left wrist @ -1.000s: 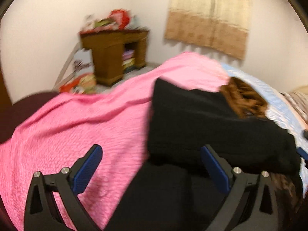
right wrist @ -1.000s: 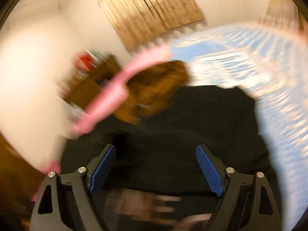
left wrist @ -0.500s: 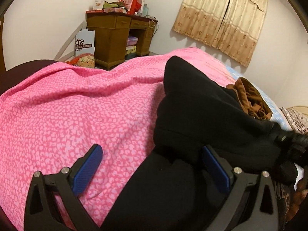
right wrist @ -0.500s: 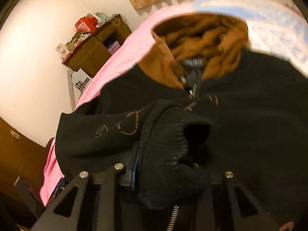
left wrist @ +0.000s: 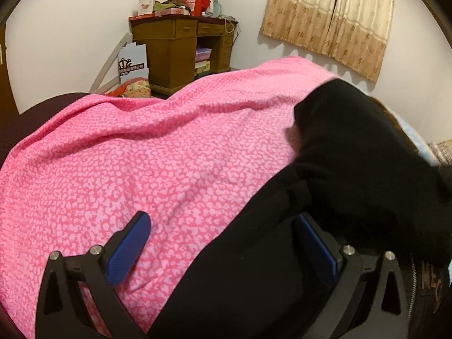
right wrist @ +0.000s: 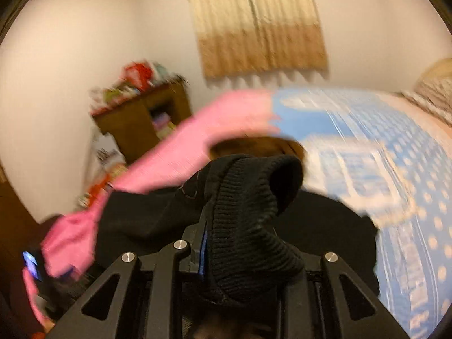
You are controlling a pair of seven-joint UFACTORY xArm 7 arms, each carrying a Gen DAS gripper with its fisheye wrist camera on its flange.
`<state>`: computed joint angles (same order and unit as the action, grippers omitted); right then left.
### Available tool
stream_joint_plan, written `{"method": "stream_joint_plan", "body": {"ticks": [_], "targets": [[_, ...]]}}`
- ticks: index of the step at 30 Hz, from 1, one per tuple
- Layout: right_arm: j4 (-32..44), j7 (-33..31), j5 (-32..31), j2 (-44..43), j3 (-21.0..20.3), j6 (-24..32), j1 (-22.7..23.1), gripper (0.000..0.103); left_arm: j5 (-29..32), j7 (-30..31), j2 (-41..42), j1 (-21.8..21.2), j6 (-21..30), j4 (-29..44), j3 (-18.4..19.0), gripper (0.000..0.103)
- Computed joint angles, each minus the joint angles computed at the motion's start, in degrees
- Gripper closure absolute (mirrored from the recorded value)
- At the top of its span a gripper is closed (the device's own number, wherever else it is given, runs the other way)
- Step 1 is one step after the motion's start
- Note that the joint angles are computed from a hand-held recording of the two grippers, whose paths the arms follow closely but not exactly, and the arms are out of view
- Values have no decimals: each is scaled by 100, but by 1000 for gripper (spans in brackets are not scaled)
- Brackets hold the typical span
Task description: Fold large clothes
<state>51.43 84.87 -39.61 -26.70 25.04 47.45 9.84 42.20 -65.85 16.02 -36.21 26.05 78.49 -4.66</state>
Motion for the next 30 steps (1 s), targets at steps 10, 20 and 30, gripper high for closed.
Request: {"method": "stream_joint_plan", "body": {"ticks": [10,20,30], "targets": [[-1727,373,1110,-928,-507,-1296,220,48,-106,273,-37,-44,639,137,-94,0],[-2222,432,1933,-2864,11,-989,-59,46,855,-62,-559,-41,214,-115,-347,0],[-2239,263,2233,-1379,-9,-2446,-203,48,-105,329,-246,-80,129,25,-214,0]]}}
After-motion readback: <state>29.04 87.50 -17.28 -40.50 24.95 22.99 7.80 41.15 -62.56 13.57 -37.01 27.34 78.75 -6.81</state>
